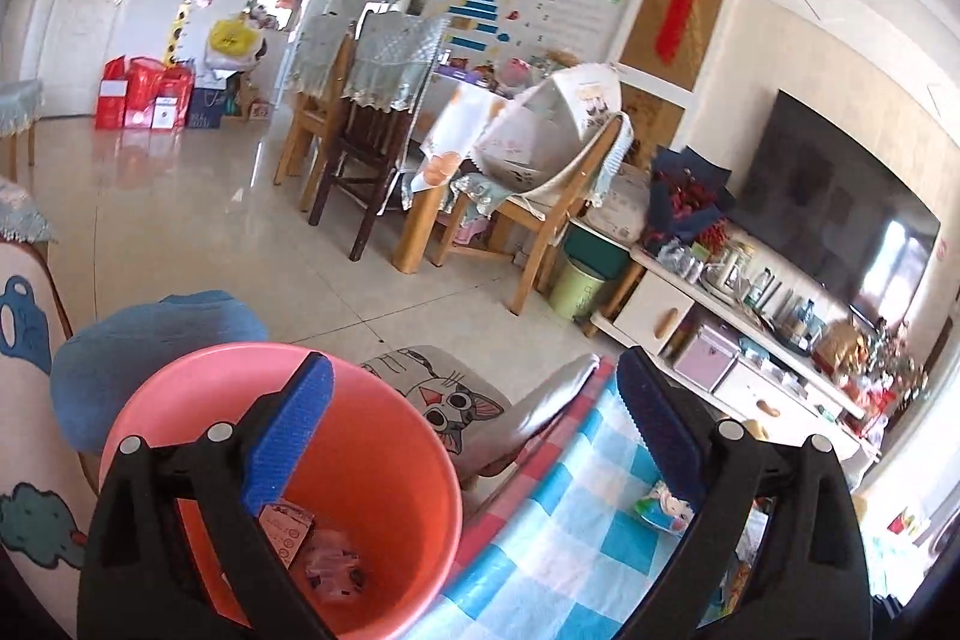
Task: Collect trash
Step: 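Bring both open tools back over the table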
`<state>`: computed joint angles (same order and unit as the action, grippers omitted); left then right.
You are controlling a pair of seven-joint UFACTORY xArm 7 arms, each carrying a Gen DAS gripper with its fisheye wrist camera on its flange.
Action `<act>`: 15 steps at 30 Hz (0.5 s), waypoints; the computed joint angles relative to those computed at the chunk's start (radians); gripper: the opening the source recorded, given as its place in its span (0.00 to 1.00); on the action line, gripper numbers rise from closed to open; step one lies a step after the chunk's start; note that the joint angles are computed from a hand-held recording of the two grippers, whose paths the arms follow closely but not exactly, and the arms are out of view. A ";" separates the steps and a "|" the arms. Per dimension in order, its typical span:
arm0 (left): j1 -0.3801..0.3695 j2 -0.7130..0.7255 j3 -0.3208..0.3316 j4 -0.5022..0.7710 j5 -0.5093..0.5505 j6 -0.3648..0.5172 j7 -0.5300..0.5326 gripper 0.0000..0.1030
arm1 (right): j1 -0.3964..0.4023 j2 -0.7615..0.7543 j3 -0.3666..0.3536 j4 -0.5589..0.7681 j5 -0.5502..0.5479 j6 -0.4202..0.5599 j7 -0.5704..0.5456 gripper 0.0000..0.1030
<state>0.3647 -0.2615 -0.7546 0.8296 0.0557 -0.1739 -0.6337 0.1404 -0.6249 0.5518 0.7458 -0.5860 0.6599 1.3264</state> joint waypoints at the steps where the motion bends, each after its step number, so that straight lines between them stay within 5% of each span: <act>1: 0.023 -0.005 -0.029 0.003 -0.002 -0.002 -0.005 0.93 | 0.011 -0.024 -0.010 -0.018 0.008 0.004 0.001 0.92; 15: 0.101 -0.098 -0.243 -0.019 -0.044 -0.075 0.126 0.93 | 0.051 -0.373 -0.063 -0.232 0.154 0.083 -0.056 0.92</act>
<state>0.4655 -0.3599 -0.9978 0.8101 0.0115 -0.2489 -0.5078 0.1915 -0.9977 0.4889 0.5141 -0.4322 0.7430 1.2703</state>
